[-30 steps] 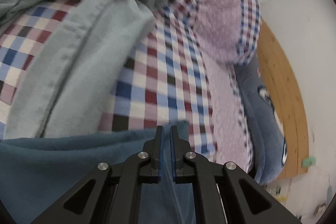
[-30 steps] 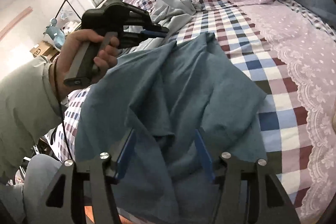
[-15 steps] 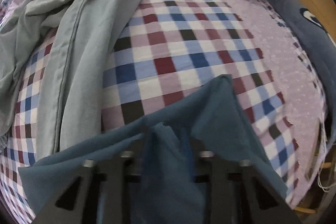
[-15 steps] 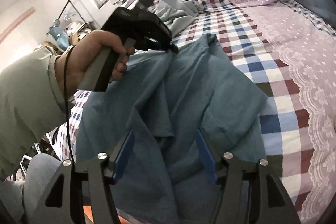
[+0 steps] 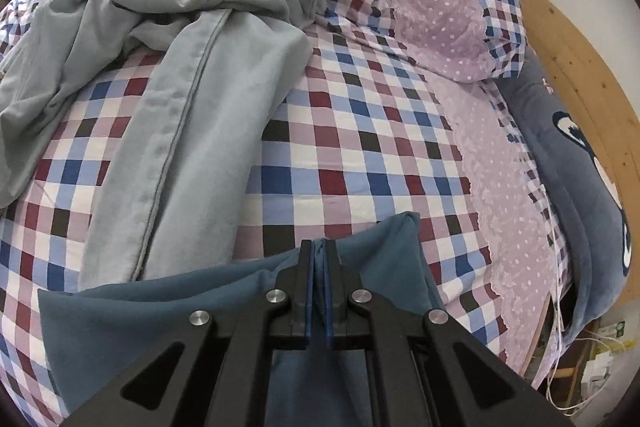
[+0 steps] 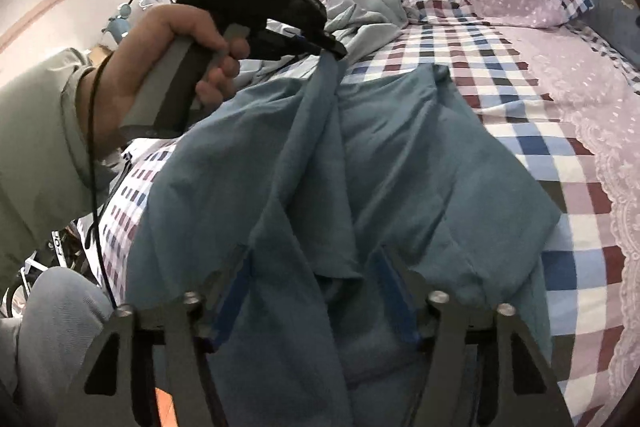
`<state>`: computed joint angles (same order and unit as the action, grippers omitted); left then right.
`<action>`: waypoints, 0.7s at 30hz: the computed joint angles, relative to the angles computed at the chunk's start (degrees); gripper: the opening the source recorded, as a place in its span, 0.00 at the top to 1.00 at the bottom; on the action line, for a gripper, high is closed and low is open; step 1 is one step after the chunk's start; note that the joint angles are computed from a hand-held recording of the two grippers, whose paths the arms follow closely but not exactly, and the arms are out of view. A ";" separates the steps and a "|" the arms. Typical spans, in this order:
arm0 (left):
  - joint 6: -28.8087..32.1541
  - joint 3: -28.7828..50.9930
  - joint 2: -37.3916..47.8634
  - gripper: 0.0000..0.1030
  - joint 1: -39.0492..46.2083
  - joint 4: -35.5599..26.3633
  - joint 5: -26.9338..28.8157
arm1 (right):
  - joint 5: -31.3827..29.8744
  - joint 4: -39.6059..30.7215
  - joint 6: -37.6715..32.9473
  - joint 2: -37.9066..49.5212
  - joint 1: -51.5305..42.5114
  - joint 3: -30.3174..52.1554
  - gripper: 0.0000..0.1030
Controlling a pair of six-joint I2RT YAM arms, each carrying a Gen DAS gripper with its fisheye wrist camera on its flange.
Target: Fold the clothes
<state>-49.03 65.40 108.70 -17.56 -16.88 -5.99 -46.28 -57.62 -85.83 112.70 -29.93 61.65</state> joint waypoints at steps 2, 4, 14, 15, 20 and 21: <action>-0.65 -0.94 0.03 0.97 0.09 1.67 0.56 | -0.57 1.12 -0.77 -1.57 -0.39 -1.62 0.64; -1.79 -2.09 0.20 0.97 0.15 3.81 1.15 | -1.01 2.23 -2.17 -3.46 -0.30 -3.54 0.77; -4.70 -9.54 -5.07 0.97 2.66 11.20 4.96 | -3.90 -7.07 -8.35 -3.04 -3.62 -0.86 0.96; -5.08 -10.00 -5.57 0.97 2.65 11.51 4.99 | -4.09 -10.00 -10.00 -2.59 -4.56 0.33 0.96; -6.34 -10.75 -8.44 0.97 2.09 11.95 5.39 | -4.38 -20.57 -14.00 -0.86 -7.70 5.33 0.96; -6.43 -10.25 -8.78 0.98 1.77 11.57 5.46 | -4.44 -23.63 -15.40 -0.18 -8.50 7.12 0.96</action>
<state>-55.46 55.15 99.93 -15.79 -5.32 -0.53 -50.72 -81.26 -101.23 112.52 -38.43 68.77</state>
